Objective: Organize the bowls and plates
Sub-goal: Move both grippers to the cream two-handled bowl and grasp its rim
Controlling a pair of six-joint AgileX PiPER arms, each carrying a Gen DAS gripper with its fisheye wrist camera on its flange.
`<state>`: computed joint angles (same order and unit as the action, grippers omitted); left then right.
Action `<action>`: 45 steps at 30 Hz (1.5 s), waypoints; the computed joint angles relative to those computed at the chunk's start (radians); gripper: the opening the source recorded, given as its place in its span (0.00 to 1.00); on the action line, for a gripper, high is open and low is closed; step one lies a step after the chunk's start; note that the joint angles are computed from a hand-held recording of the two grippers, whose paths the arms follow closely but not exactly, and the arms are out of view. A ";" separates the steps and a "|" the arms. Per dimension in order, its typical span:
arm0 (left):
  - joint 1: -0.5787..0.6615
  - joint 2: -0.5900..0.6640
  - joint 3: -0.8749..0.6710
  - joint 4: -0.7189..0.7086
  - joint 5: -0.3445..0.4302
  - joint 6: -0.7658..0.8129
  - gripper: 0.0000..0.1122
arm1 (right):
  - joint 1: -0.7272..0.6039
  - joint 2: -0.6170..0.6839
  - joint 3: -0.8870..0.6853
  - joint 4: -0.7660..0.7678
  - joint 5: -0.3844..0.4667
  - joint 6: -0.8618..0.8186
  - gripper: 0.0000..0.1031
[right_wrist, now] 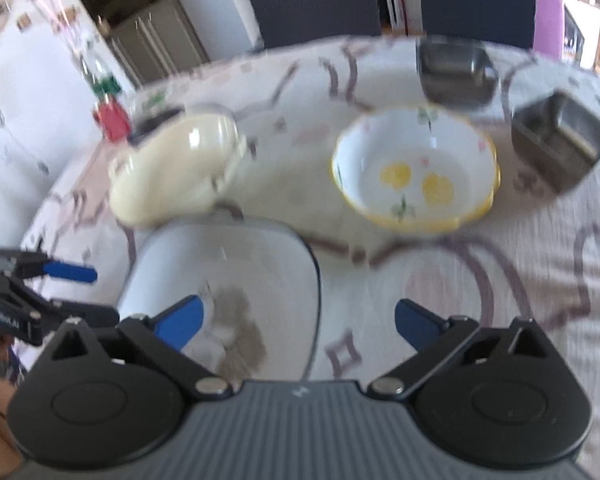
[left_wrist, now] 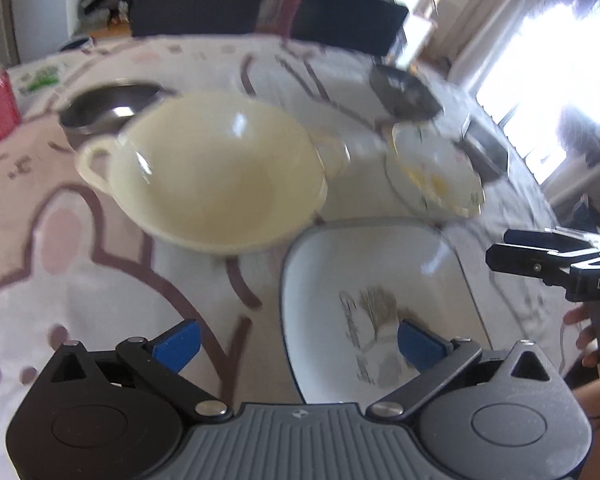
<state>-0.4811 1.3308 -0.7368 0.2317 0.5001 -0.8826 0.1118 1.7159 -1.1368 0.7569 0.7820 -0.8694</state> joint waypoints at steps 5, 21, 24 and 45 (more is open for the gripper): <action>0.046 -0.069 0.001 0.152 0.036 -0.131 0.92 | 0.032 0.010 -0.038 0.128 -0.038 -0.034 1.00; 0.383 -0.041 -0.077 0.228 -0.027 -0.102 0.75 | 0.178 0.273 -0.477 -0.048 -0.055 0.323 1.00; 0.416 0.017 -0.118 0.207 -0.005 -0.050 0.63 | 0.188 0.332 -0.568 -0.073 0.003 0.422 0.94; 0.505 0.204 -0.189 -0.042 0.007 0.266 0.28 | 0.277 0.507 -0.769 -0.244 0.172 0.601 0.46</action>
<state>0.0242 1.5348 -0.9260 0.1897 0.5070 -0.6168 0.3889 2.2228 -1.9061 0.5127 0.9539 -0.2683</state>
